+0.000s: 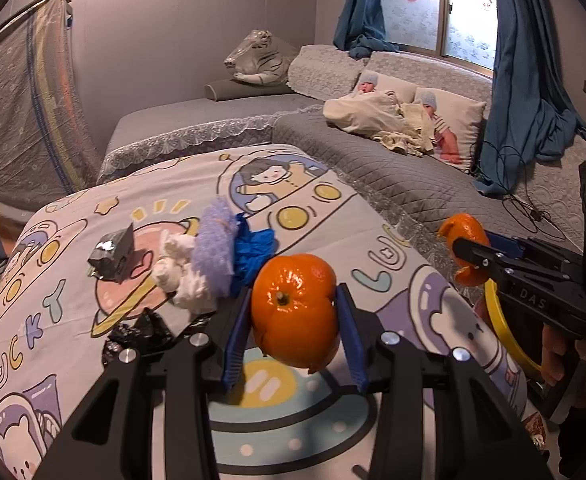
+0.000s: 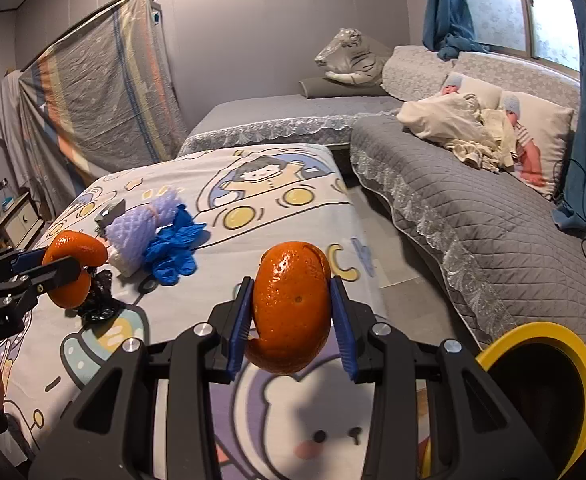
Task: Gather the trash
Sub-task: 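Carry both held mandarins over the yellow-rimmed bin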
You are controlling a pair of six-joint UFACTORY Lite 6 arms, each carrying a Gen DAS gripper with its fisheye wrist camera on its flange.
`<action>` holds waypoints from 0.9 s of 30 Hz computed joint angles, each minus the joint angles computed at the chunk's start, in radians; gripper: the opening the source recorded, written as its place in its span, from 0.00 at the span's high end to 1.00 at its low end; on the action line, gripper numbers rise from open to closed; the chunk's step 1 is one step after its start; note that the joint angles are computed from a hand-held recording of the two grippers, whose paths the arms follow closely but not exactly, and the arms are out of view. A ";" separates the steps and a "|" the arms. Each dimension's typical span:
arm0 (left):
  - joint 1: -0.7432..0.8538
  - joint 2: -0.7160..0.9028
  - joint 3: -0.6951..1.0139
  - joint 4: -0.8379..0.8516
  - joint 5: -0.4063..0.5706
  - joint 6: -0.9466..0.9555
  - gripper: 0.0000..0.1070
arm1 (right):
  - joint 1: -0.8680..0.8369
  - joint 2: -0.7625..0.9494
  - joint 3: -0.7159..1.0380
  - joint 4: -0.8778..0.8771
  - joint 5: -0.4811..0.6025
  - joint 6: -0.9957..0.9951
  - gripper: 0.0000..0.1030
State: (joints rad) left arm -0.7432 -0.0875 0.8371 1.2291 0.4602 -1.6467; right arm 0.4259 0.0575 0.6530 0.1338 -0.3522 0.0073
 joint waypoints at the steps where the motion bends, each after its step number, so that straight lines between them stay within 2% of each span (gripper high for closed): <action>1: -0.012 0.017 0.017 0.003 0.004 -0.004 0.63 | -0.011 -0.008 -0.007 -0.013 0.000 0.010 0.65; 27: -0.186 0.401 0.464 -0.073 0.004 0.092 0.63 | -0.437 -0.243 -0.194 -0.454 -0.024 0.317 0.65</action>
